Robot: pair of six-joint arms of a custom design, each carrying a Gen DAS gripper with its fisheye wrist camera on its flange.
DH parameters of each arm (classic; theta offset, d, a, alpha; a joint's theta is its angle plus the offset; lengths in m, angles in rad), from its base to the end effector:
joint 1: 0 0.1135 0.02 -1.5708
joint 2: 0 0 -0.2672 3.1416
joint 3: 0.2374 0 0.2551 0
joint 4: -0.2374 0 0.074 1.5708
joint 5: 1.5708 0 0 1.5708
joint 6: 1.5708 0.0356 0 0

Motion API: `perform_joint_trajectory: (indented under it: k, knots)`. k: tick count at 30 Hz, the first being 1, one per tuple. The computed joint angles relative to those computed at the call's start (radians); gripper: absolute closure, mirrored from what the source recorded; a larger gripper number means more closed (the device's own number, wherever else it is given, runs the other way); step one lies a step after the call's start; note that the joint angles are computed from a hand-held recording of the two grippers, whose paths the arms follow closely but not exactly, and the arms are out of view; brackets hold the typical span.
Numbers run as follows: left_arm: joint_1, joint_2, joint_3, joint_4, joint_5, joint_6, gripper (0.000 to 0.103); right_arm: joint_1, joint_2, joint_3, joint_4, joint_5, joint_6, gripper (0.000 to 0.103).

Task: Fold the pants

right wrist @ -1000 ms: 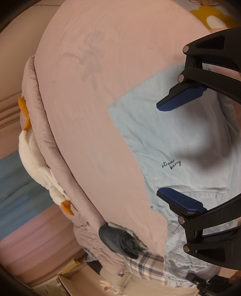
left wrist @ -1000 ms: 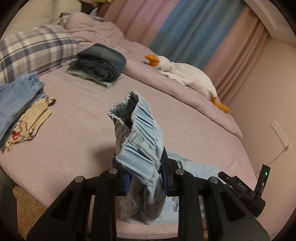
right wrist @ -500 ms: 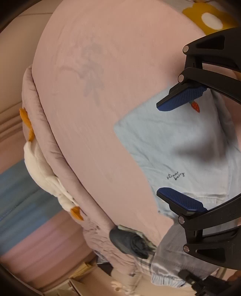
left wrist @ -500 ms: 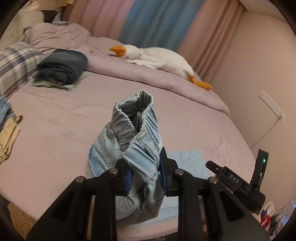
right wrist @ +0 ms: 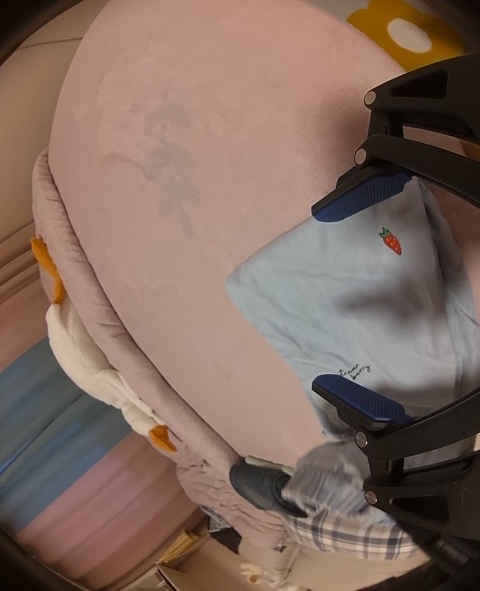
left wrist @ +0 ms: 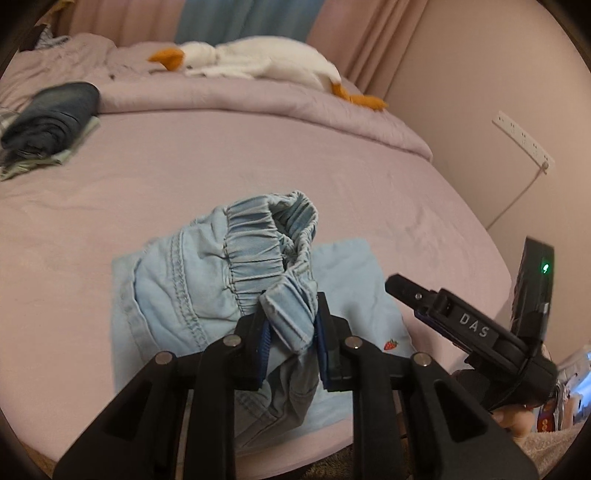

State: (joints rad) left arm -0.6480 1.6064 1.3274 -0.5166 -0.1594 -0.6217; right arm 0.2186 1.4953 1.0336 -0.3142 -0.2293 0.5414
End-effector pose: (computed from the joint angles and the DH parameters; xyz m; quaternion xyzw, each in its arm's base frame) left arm 0.2911 -0.2133 0.2920 -0.0179 0.9232 -0.1641 0.3471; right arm 0.3166 0.0786 0.2471 0.1035 0.9112 0.2406 0.3180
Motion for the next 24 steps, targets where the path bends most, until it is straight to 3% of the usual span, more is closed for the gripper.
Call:
perform_joint_trajectory:
  k: [6, 8, 9, 10, 12, 15, 19, 24]
  knots:
    - [-0.022, 0.107, 0.061, -0.006, 0.041, 0.011, 0.077, -0.022, -0.003, -0.012, 0.006, -0.012, 0.012, 0.019]
    - [-0.031, 0.095, 0.053, 0.009, 0.056, 0.019, 0.067, -0.024, 0.001, -0.007, 0.001, -0.007, 0.012, 0.019]
    - [-0.028, 0.088, 0.051, 0.016, 0.066, 0.026, 0.051, -0.024, 0.001, -0.006, -0.001, -0.004, 0.011, 0.019]
    - [-0.032, 0.072, 0.041, 0.02, 0.066, 0.026, 0.042, -0.026, -0.001, -0.009, 0.002, -0.006, 0.012, 0.019]
    - [-0.042, 0.016, 0.015, 0.01, 0.046, 0.03, 0.04, -0.025, -0.01, -0.011, 0.004, -0.011, 0.019, 0.019]
    - [-0.037, -0.084, -0.056, 0.04, 0.021, 0.036, 0.025, -0.013, -0.021, -0.011, 0.014, -0.013, 0.008, 0.019]
    - [-0.002, -0.169, -0.136, -0.014, -0.079, -0.016, 0.025, 0.004, -0.033, -0.01, 0.013, -0.052, -0.026, 0.019]
    - [0.097, -0.241, -0.267, -0.068, -0.076, -0.119, 0.027, 0.052, -0.064, -0.013, 0.028, -0.124, -0.063, 0.02]
